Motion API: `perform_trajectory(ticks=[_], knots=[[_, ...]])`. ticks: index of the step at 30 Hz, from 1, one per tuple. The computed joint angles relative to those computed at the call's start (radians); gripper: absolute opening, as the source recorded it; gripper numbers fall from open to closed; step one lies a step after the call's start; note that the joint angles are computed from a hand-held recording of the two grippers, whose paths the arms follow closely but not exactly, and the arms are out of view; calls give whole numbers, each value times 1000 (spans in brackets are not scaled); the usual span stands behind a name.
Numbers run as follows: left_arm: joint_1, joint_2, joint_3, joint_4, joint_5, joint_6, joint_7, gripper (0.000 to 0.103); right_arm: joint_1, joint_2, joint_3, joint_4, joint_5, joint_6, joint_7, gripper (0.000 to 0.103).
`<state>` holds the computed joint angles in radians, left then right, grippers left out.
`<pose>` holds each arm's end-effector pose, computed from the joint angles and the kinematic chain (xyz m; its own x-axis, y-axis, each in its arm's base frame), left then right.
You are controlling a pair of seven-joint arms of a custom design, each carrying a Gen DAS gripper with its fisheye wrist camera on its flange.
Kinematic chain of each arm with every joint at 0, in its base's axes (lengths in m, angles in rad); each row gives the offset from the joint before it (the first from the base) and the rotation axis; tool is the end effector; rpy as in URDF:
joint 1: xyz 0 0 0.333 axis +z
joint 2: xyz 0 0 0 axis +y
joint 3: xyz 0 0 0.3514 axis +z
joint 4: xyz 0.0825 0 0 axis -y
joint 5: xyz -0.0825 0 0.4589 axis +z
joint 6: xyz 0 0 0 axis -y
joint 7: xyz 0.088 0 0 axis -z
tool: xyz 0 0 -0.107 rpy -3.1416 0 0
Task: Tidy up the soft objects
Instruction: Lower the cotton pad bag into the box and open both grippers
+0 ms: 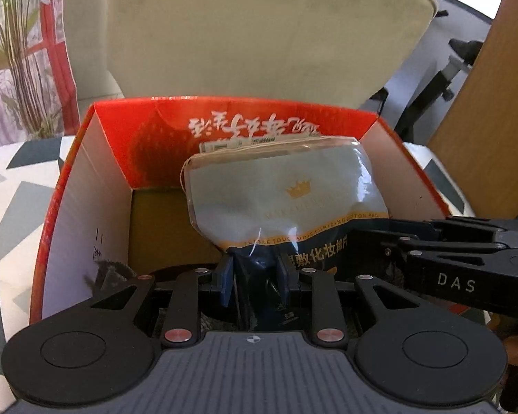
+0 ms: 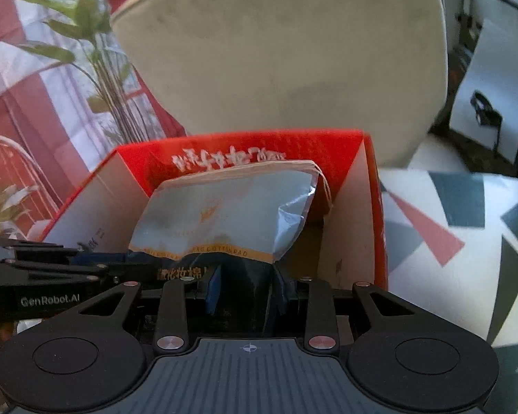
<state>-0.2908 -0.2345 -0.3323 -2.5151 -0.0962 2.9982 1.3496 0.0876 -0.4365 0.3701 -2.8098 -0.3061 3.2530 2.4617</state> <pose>0.4394 -0.3105 0.4281 -0.3691 -0.9189 0.1391 -0.7453 0.2032 -0.6350 0.3858 0.2184 0.3931 0.0528 -0.9521 -0.3013 -0.7013 0.1794 -0.6899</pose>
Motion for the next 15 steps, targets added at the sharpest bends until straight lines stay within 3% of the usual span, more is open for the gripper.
perform_trajectory(ticks=[2, 5, 9, 10, 13, 15], knots=[[-11, -2, 13, -1, -14, -9, 17, 28, 41, 8, -37, 17, -2, -48, -9, 30], [29, 8, -17, 16, 37, -18, -21, 30, 103, 27, -100, 33, -1, -83, -10, 30], [54, -17, -36, 2, 92, -10, -54, 48, 53, 23, -41, 60, -47, -143, 36, 33], [52, -20, -31, 1, 92, -3, -53, 51, 65, 22, -51, 64, -58, -162, 37, 37], [-35, -53, 49, -27, -5, 29, 40, 52, 58, -10, -34, 65, -110, -189, 70, 49], [-60, -97, 64, -59, -43, 53, 83, 55, 51, -56, -22, 49, -144, -189, 94, 53]])
